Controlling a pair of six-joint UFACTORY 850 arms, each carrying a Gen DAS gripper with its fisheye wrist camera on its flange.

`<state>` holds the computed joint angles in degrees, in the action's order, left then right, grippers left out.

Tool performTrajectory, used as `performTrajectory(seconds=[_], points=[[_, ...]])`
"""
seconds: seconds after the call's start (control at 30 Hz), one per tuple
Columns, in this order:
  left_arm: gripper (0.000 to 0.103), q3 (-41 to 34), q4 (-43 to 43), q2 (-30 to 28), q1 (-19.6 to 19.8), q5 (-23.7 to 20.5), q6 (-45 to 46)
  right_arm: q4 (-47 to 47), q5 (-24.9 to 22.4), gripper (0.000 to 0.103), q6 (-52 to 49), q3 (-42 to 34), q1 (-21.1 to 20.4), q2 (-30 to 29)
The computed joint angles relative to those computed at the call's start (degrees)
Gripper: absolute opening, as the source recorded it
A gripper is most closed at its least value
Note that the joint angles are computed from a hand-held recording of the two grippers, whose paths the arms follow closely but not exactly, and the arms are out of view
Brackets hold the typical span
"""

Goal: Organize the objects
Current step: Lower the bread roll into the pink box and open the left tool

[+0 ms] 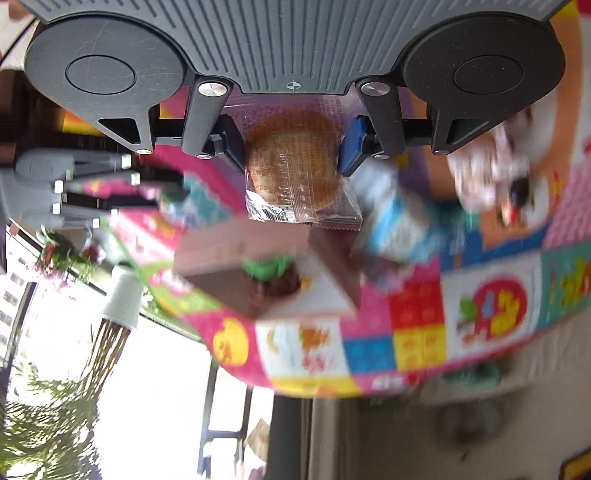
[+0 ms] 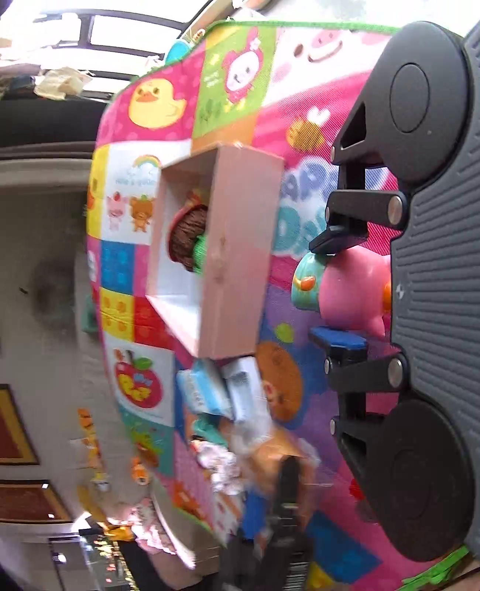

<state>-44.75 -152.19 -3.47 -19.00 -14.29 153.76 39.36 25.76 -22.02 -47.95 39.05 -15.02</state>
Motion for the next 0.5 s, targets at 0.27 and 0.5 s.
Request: performTrajectory(seconds=[0.27,0.5], points=[[0.061,-15.3,-5.2,-13.9,-0.2,-11.9,-9.8,-6.0,2.1,0.043,7.9,0.6,-1.4,1.3],[0.062,-21.1,-16.8,-23.2,-2.8,-6.8,4.2,-1.0,1.9,0.043,3.7,1.3,-2.1,1.3]])
